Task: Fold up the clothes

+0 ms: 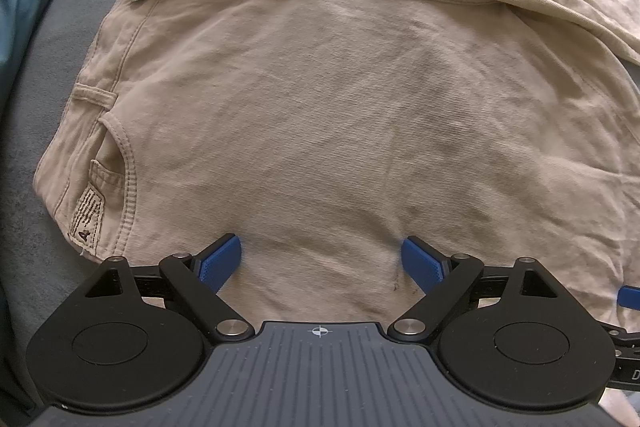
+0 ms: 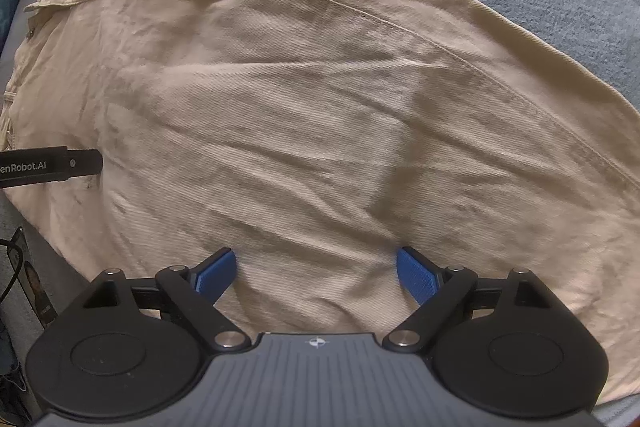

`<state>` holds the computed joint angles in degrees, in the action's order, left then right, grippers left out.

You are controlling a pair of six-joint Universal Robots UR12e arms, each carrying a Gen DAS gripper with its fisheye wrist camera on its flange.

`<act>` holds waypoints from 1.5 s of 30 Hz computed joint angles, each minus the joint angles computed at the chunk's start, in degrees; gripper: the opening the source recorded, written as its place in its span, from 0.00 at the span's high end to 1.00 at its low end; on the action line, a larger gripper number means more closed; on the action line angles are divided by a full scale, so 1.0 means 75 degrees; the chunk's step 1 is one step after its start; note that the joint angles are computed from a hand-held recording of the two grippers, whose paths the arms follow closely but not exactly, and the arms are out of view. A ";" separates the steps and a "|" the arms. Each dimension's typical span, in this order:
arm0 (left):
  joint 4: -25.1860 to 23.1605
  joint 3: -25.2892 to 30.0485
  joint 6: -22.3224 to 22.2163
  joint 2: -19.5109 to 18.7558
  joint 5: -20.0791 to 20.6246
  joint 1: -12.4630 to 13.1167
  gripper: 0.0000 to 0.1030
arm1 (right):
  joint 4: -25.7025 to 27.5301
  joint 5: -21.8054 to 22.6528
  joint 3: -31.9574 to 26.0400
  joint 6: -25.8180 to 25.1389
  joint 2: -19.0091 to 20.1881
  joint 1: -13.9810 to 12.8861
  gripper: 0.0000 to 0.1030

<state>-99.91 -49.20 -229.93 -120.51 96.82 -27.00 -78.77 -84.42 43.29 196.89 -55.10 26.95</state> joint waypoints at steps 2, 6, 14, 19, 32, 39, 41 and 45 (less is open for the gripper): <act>0.0003 -0.0009 -0.0003 0.0003 0.0008 -0.0004 0.13 | -0.0005 0.0010 0.0036 0.0058 -0.0034 0.0053 0.12; 0.0014 0.0005 0.0002 -0.0025 0.0015 -0.0005 0.13 | -0.0010 0.0023 0.0083 0.0106 -0.0086 0.0146 0.12; 0.0099 -0.0098 0.0004 0.0025 0.0013 -0.0006 0.12 | 0.0303 0.0009 -0.0597 0.0024 0.0301 0.0121 0.12; 0.0144 -0.0139 0.0005 0.0040 0.0009 -0.0010 0.11 | 0.0391 -0.0005 -0.0699 -0.0059 0.0341 0.0082 0.12; 0.0167 -0.0089 0.0017 -0.0014 0.0024 -0.0006 0.10 | 0.0433 -0.0037 -0.0718 -0.0084 0.0305 0.0187 0.09; 0.0151 -0.0035 -0.0012 -0.0057 0.0055 -0.0024 0.09 | 0.0450 -0.0038 -0.0682 -0.0117 0.0242 0.0275 0.09; 0.0130 -0.0003 -0.0019 -0.0077 0.0055 -0.0027 0.09 | 0.0497 -0.0045 -0.0733 -0.0019 0.0235 0.0303 0.11; 0.0119 0.0040 -0.0020 -0.0109 0.0070 -0.0036 0.09 | 0.0117 -0.0105 -0.0631 -0.0024 0.0129 0.0355 0.21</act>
